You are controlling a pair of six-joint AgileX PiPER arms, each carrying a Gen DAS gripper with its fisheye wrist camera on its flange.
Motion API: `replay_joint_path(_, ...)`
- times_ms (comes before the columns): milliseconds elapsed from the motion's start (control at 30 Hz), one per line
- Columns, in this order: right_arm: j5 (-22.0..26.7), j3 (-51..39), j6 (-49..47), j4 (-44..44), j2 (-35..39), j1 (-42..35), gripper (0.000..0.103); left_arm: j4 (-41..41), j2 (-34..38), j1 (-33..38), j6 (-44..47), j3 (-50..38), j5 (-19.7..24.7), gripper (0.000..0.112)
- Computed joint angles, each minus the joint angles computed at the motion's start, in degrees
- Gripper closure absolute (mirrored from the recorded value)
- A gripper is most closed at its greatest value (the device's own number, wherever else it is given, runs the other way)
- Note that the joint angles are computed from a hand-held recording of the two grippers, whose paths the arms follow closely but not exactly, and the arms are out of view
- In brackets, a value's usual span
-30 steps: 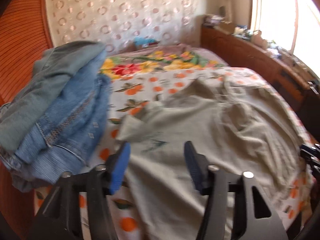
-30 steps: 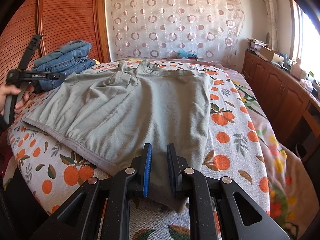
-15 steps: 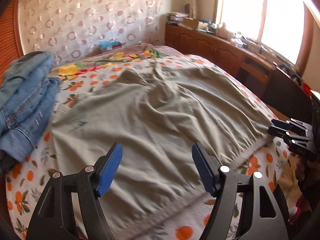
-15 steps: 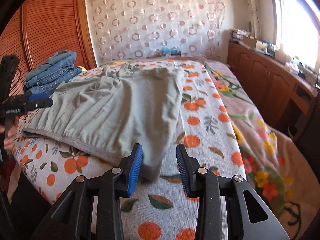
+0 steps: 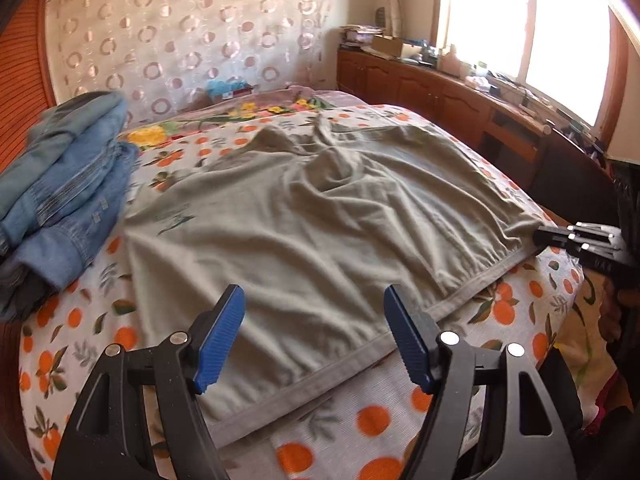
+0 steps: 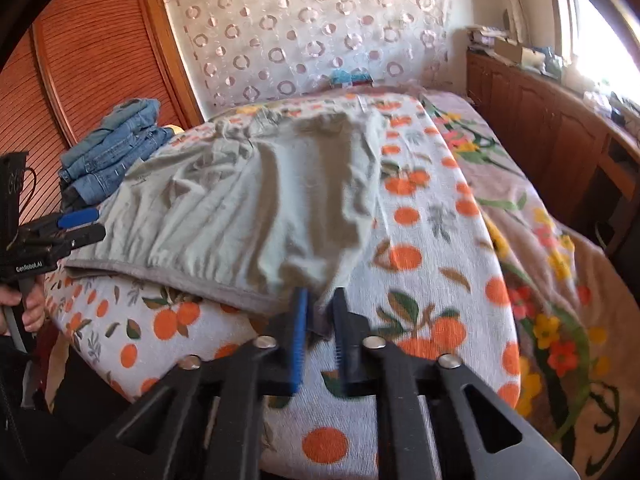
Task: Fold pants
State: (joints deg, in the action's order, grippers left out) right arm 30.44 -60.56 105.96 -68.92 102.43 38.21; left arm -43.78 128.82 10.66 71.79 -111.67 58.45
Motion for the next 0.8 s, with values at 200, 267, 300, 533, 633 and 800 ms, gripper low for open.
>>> replay_joint_path(200,0.7,-12.5,-16.5,7.4,2.8,-0.6,0.097,0.3,2.7,3.8,-2.6,-5.2,1.3,0.039)
replay_joint_path(267,0.6,-20.2,-26.0,12.8,5.9,-0.5,0.097,0.7,4.1,5.2,-4.0,-7.9,2.0,0.039)
replay_joint_path(300,0.4,-24.0,-30.7,15.9,7.6,-0.4,0.097,0.8,5.0,5.9,-4.7,-9.6,2.6,0.039)
replay_joint_path(533,1.0,-52.6,-64.8,43.5,22.6,0.3,0.097,1.9,8.3,9.1,-8.0,-16.5,3.7,0.039)
replay_joint_path(633,3.1,-62.0,-74.2,52.9,28.3,0.2,0.097,2.3,9.8,10.2,-9.3,-19.3,4.5,0.039)
replay_joint_path(800,9.6,-78.9,-84.6,64.7,38.4,0.0,0.097,3.1,12.3,11.2,-11.7,-24.1,5.9,0.039)
